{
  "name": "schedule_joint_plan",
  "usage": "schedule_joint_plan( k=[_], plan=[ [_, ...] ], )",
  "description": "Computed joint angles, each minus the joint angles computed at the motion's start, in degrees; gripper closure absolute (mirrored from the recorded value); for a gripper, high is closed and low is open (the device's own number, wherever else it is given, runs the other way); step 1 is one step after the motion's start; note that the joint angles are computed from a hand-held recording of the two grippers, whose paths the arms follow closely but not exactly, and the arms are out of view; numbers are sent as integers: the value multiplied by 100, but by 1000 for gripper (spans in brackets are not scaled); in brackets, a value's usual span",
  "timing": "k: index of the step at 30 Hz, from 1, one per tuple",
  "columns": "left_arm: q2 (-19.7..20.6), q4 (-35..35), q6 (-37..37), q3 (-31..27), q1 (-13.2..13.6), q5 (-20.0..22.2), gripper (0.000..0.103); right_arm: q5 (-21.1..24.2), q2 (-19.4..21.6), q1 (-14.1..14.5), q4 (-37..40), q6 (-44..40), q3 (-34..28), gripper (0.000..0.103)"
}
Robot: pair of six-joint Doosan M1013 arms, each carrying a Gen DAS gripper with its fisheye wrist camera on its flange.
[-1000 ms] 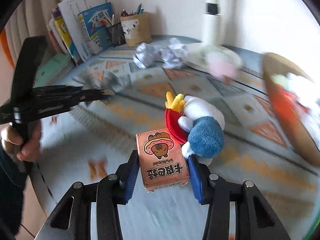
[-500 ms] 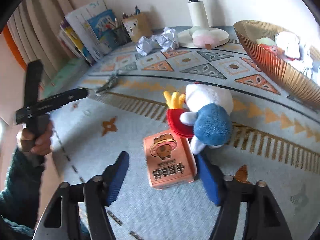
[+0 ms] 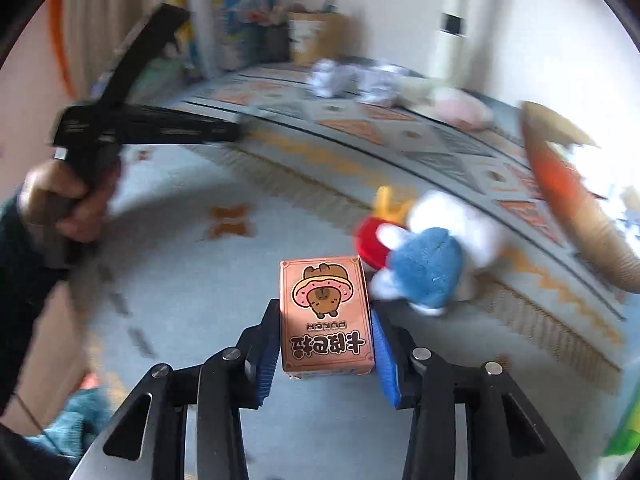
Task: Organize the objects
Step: 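Grasp the pink snack box with right gripper while left grasps grey cloth, then carry the snack box and grey cloth to the bowl and release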
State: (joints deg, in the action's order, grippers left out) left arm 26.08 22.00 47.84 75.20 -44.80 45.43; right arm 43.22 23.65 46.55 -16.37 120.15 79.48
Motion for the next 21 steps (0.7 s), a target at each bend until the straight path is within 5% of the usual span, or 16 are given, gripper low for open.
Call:
schedule_joint_plan(
  k=[6, 10, 16, 21],
  plan=[
    [-282, 59, -259, 165, -65, -526, 88, -1086, -249, -107, 1410, -846, 174, 63],
    [-269, 165, -165, -71, -202, -615, 88, -1471, -509, -106, 738, -76, 338, 63],
    [399, -1033, 1385, -1416, -309, -616, 88, -814, -965, -208, -1642, 2272, 553, 63],
    [1310, -1511, 2165, -3111, -455, -217, 88, 467, -1237, -466, -3542, 4251, 388, 62]
  ],
)
